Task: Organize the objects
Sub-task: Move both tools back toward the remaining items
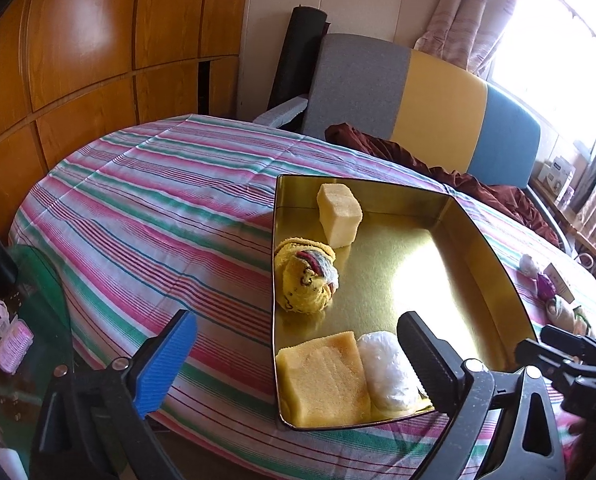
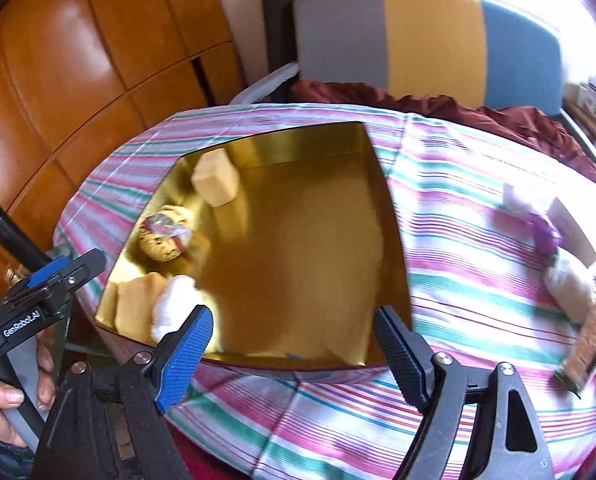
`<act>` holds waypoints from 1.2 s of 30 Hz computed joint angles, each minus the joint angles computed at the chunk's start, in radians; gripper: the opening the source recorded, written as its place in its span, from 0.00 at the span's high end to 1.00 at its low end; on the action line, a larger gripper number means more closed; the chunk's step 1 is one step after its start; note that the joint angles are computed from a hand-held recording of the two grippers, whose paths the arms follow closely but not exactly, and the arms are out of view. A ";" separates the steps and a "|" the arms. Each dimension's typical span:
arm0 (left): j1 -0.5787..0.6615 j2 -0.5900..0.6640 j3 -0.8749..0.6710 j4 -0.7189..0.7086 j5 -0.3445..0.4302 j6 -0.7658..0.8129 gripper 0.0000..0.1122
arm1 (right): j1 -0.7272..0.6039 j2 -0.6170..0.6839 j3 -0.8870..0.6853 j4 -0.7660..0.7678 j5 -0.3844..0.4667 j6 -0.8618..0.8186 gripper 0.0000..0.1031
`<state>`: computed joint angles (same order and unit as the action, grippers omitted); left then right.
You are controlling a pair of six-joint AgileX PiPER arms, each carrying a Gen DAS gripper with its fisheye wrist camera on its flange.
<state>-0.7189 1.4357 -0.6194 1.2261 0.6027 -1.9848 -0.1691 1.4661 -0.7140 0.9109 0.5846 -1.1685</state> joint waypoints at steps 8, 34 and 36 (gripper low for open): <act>-0.019 0.016 -0.006 0.008 0.024 -0.019 0.09 | -0.117 0.031 -0.013 -0.018 0.016 -0.027 0.18; -0.202 0.299 -0.514 -0.298 -0.156 0.595 0.08 | -0.825 0.686 -0.991 -0.147 0.360 0.513 0.18; -0.222 0.380 -0.623 -0.392 -0.162 0.722 0.08 | -0.847 0.697 -1.005 -0.122 0.397 0.524 0.18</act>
<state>-0.9406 1.8154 -1.2421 0.8336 0.4410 -1.2628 -1.0158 2.1633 -1.7194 0.7885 0.9815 -0.6450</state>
